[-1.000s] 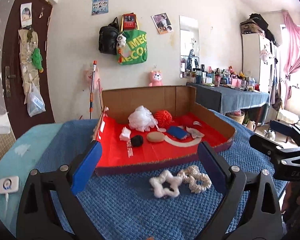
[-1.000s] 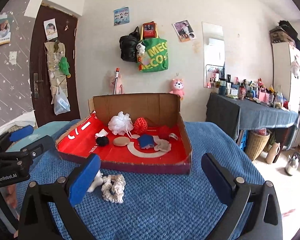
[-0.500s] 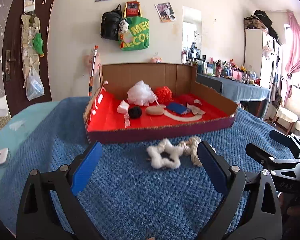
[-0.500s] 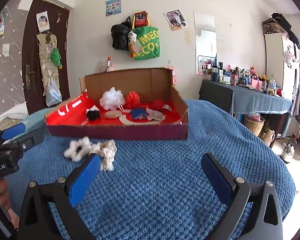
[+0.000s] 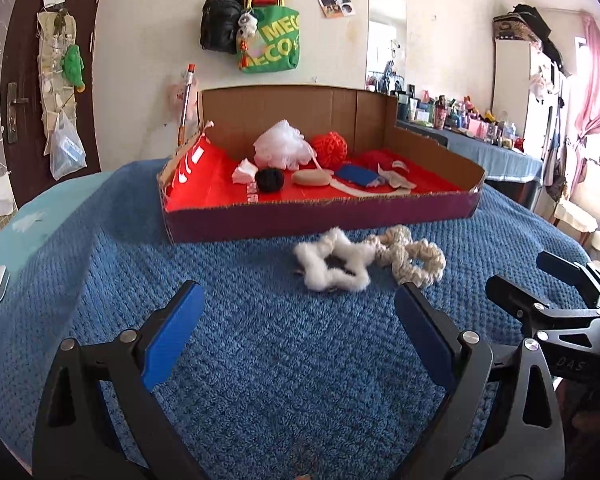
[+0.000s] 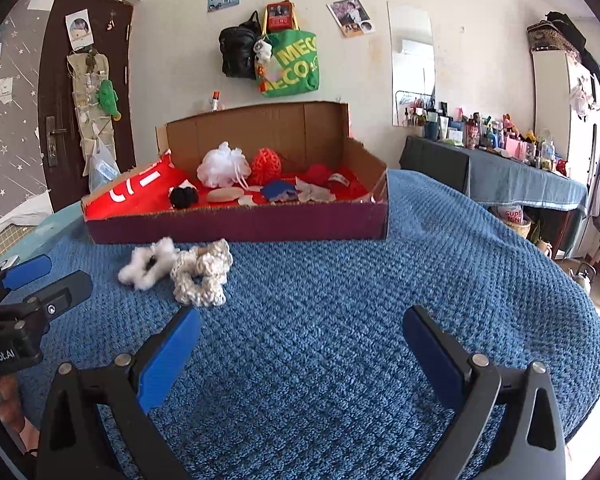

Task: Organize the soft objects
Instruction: 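Lower both tools toward the two scrunchies on the bedspread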

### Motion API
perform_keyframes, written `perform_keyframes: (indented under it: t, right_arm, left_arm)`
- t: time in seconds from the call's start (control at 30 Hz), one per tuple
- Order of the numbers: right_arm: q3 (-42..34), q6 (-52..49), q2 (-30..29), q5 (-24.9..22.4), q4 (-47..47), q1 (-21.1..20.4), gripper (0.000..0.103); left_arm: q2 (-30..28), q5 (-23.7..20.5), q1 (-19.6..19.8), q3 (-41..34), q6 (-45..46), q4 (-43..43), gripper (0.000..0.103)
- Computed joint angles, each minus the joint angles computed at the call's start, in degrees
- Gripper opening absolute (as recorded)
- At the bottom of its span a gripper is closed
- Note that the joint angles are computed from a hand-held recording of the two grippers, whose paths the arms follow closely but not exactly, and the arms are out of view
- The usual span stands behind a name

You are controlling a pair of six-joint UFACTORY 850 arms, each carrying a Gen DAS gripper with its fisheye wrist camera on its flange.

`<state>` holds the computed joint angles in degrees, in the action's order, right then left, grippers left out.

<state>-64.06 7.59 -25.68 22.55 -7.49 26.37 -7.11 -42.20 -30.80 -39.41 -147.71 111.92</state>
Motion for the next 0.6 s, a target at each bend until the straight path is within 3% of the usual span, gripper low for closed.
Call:
perform_keyframes:
  t: [0.43, 0.6]
  right_arm:
    - [-1.07, 1.31, -0.72, -1.68, -1.32, 0.03, 0.103]
    - [-3.08, 7.45, -1.47, -4.46, -7.20, -0.31, 0.103]
  left_arm:
    - [0.04, 2.34, 1.06, -0.29, 0.28, -0.06, 0.097]
    - [0.68, 5.93, 2.64, -0.68, 0.63, 0.28, 0.097]
